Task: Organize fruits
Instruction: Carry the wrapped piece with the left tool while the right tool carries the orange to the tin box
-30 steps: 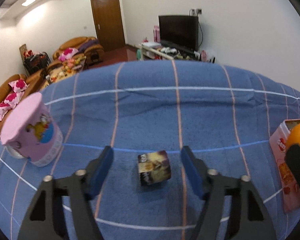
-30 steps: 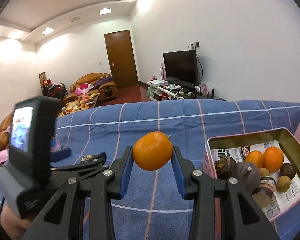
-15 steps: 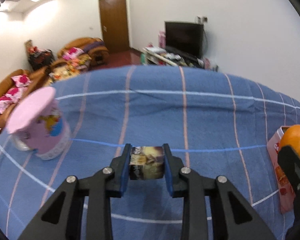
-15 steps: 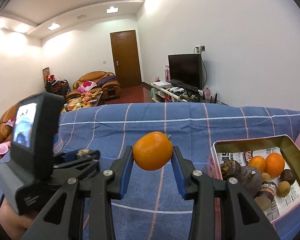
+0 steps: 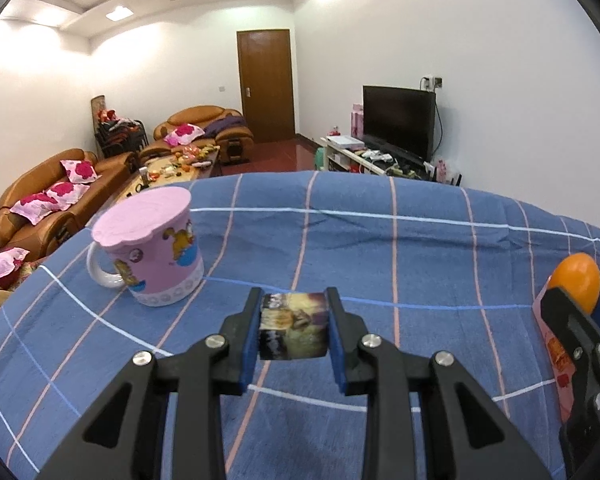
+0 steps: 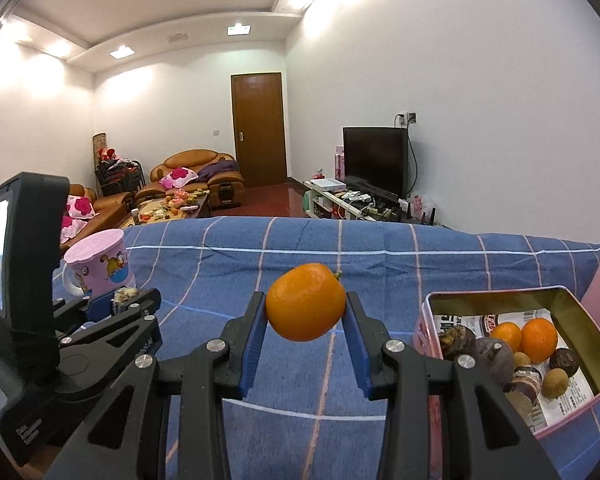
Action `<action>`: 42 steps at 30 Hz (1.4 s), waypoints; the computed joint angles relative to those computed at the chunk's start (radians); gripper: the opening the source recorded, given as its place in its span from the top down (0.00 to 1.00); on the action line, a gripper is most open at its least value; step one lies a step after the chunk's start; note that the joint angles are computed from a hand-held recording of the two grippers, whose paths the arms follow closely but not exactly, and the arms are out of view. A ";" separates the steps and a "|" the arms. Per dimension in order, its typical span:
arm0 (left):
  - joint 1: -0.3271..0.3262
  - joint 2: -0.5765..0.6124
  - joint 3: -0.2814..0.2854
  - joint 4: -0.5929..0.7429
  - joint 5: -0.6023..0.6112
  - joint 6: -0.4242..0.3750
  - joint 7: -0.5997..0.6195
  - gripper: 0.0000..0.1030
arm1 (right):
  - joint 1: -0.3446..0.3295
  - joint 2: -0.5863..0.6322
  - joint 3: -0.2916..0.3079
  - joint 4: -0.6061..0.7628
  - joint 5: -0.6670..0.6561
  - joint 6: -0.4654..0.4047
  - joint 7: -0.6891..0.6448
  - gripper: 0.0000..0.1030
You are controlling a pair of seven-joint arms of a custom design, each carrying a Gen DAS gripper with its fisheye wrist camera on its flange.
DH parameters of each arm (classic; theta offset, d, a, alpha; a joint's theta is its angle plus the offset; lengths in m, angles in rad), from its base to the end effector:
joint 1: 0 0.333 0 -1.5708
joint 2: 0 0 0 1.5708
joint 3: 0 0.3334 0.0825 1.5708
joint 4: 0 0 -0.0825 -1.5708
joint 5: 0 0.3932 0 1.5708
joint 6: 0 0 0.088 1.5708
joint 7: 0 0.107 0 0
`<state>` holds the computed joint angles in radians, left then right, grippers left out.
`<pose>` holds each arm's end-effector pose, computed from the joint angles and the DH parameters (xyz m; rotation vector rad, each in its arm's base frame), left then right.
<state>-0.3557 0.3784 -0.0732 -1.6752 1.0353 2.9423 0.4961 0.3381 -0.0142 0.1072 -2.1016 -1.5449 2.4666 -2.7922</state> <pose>0.6258 -0.3394 0.4776 -1.4150 1.8580 -0.9784 0.5233 0.2521 0.4766 -1.2718 1.7799 -1.1457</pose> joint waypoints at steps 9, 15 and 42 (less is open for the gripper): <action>-0.028 -0.061 0.045 -0.053 0.243 0.036 -0.254 0.70 | 0.006 -0.022 0.011 -0.018 0.021 -0.025 -0.009 0.61; -0.004 -0.091 0.019 -0.080 0.362 0.040 -0.376 0.70 | 0.012 -0.045 0.023 -0.044 0.027 -0.041 -0.010 0.61; 0.016 -0.140 -0.073 -0.130 0.513 0.011 -0.502 0.70 | -0.023 -0.176 0.053 -0.182 0.049 -0.040 -0.027 0.61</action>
<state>-0.3396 0.2386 -0.1459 -1.8051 1.5484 2.9532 -0.0056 0.3147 -0.1905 0.1604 -2.2832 -1.4954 2.4262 -2.8193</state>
